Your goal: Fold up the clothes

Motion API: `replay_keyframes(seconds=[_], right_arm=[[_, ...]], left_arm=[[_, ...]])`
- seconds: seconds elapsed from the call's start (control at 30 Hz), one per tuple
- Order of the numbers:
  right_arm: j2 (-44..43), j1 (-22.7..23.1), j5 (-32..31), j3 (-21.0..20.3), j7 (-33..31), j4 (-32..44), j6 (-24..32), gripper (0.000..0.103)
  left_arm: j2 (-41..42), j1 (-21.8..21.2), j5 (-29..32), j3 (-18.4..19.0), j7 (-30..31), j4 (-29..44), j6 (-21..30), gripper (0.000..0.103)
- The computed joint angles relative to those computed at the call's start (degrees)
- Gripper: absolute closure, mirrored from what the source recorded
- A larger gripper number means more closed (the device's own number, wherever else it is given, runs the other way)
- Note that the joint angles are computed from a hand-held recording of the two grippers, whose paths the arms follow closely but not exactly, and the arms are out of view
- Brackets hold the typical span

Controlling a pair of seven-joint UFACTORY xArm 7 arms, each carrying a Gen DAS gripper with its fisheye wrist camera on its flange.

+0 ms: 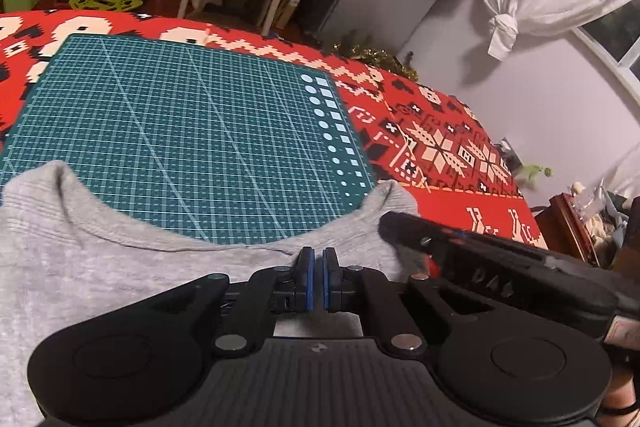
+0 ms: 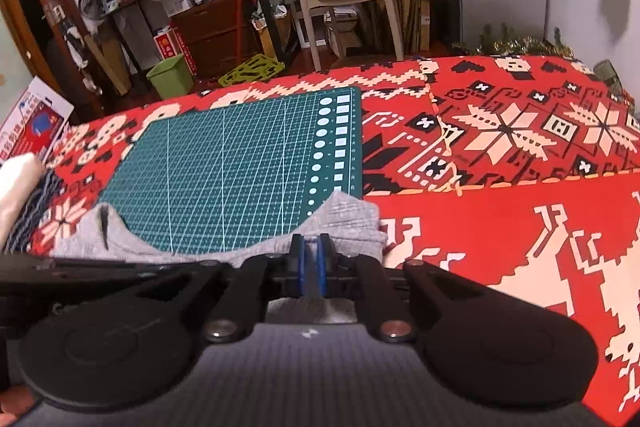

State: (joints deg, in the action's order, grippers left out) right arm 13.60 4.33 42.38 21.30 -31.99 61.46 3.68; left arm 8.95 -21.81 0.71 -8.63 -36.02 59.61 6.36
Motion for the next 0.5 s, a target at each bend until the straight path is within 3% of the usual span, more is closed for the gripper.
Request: replay_keyframes(seconds=[0.13, 0.3, 0.5], right_arm=[[-0.42, -0.68, 2.08, 1.14, -2.42, -0.05, -0.29, 0.095], [0.57, 1.35, -2.63, -0.69, 1.55, 0.01, -1.19, 0.094], [-3.98, -4.05, 8.65, 6.61, -9.99, -3.04, -0.99, 0.094]], left_arm=[[-0.74, 2.0, -3.85, -1.99, 4.52, -0.71, 0.49, 0.099], [-3.3, 4.21, -12.26, -4.67, 11.43, -3.16, -1.2, 0.099], [-10.41, 2.17, -18.02, -3.27, 15.71, -9.99, -1.36, 0.099]])
